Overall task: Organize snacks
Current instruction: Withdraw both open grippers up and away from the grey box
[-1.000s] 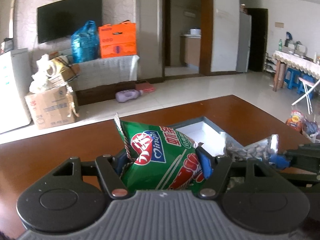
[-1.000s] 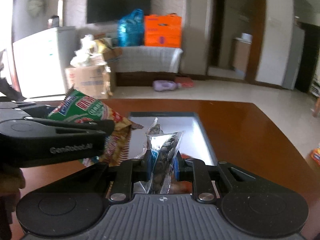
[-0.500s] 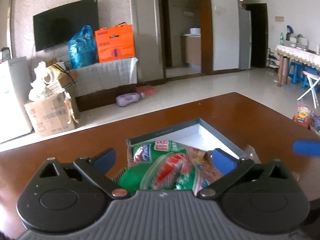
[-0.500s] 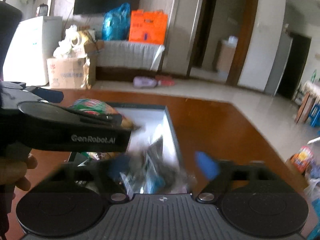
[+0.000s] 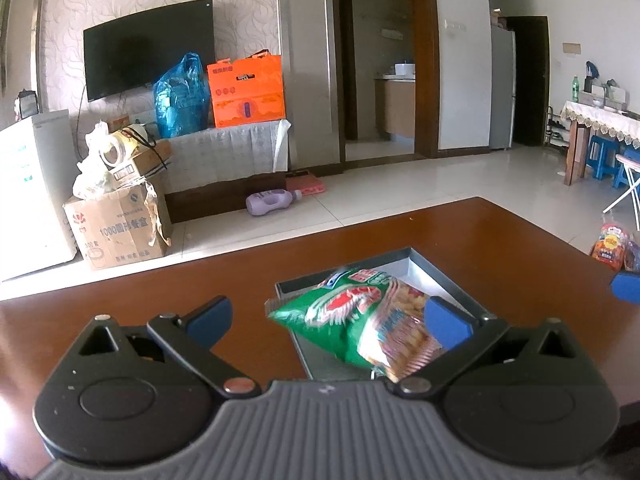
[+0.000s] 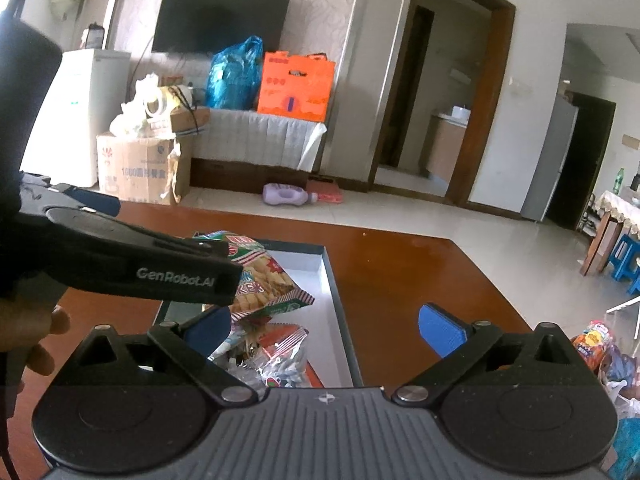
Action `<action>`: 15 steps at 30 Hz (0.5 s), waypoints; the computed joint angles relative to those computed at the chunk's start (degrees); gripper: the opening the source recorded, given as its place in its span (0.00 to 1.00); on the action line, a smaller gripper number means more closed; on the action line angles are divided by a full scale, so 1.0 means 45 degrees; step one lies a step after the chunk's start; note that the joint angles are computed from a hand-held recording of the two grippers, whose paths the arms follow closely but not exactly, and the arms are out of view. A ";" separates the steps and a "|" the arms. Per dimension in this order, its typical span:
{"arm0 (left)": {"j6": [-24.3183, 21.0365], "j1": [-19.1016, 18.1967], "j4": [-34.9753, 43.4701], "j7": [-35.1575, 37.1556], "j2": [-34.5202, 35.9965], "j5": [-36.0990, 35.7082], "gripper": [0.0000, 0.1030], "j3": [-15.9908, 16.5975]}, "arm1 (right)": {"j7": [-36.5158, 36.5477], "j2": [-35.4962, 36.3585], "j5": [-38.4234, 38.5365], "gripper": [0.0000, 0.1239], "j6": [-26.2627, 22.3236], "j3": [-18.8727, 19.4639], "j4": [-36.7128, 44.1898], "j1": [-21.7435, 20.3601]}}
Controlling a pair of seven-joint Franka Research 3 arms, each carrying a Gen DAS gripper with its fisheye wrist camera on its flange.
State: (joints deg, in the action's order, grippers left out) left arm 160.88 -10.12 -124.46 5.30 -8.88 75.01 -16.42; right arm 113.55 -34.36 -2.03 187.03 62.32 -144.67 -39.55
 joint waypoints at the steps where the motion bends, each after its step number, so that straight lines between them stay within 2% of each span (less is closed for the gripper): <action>1: -0.0037 -0.0012 -0.0061 0.0021 -0.0105 -0.0066 1.00 0.0006 | -0.0004 0.0034 0.0002 0.82 0.0031 -0.0056 0.0016 0.0022; 9: -0.0179 0.0115 -0.0507 0.0422 -0.0732 -0.0557 1.00 -0.0152 | -0.0139 0.0213 -0.0066 0.82 -0.0029 -0.0342 -0.0032 0.0398; 15: -0.0095 0.0175 -0.0606 0.0463 -0.0875 -0.0795 1.00 -0.0269 | -0.0226 0.0369 -0.0089 0.82 -0.0003 -0.0282 0.0049 0.0288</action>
